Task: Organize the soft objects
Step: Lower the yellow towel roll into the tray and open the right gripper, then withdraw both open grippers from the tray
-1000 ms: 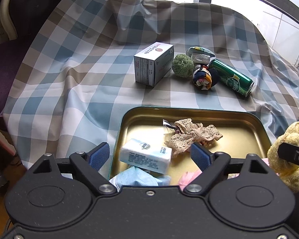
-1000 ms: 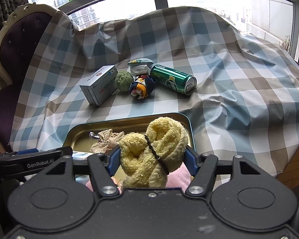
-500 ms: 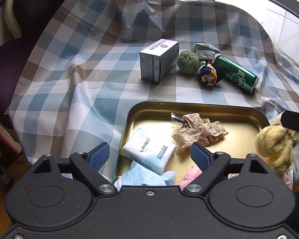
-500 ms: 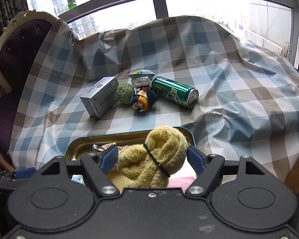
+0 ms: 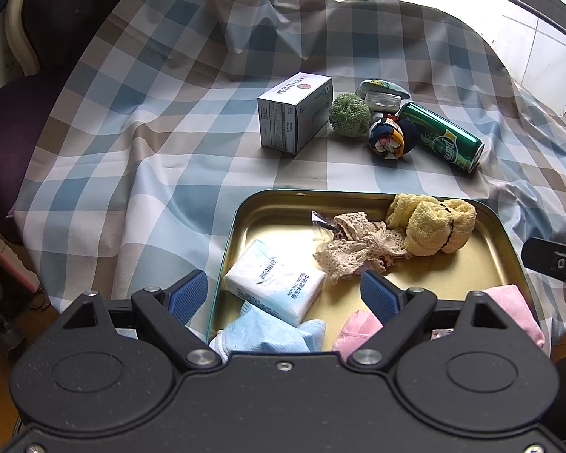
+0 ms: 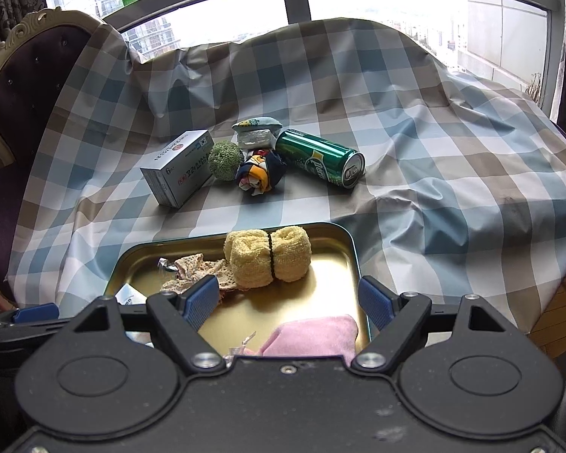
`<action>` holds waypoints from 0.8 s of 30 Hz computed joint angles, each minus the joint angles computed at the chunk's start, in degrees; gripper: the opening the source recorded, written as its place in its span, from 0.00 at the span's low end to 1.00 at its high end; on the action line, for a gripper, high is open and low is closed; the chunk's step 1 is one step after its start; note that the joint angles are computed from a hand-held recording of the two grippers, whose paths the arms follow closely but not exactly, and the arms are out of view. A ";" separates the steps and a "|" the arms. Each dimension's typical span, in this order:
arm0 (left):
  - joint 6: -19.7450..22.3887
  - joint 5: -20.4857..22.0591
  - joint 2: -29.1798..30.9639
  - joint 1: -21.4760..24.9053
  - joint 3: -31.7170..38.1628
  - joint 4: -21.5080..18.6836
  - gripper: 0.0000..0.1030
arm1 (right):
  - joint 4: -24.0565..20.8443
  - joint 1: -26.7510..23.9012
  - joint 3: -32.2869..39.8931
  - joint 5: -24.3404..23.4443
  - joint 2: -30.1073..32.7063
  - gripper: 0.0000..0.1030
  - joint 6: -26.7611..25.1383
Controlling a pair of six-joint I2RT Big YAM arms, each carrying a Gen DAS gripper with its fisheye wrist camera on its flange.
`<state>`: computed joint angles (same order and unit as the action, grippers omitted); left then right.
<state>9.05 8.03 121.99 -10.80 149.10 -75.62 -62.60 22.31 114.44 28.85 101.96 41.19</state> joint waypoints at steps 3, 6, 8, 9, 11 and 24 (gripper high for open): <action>0.01 0.05 0.05 0.02 0.11 -0.10 0.83 | -0.11 0.05 0.12 -0.21 0.11 0.78 0.03; 0.05 0.02 0.00 0.01 0.05 -0.03 0.83 | -0.17 0.08 0.23 -0.46 0.17 0.78 0.07; 0.02 0.01 -0.02 0.02 0.02 -0.03 0.83 | -0.28 0.02 0.23 -0.60 0.19 0.78 0.09; 0.02 0.01 -0.02 0.02 0.02 -0.03 0.83 | -0.38 0.02 0.26 -0.68 0.20 0.78 0.13; 0.01 0.06 -0.02 0.02 0.03 -0.07 0.83 | -0.55 -0.05 0.31 -0.85 0.25 0.78 0.23; 0.02 0.04 -0.21 -0.03 -0.42 0.18 0.84 | -1.87 -0.40 1.57 -2.24 1.13 0.78 0.40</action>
<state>9.07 8.06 121.78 -10.82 148.69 -75.44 -64.47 21.92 116.01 26.61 103.09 41.59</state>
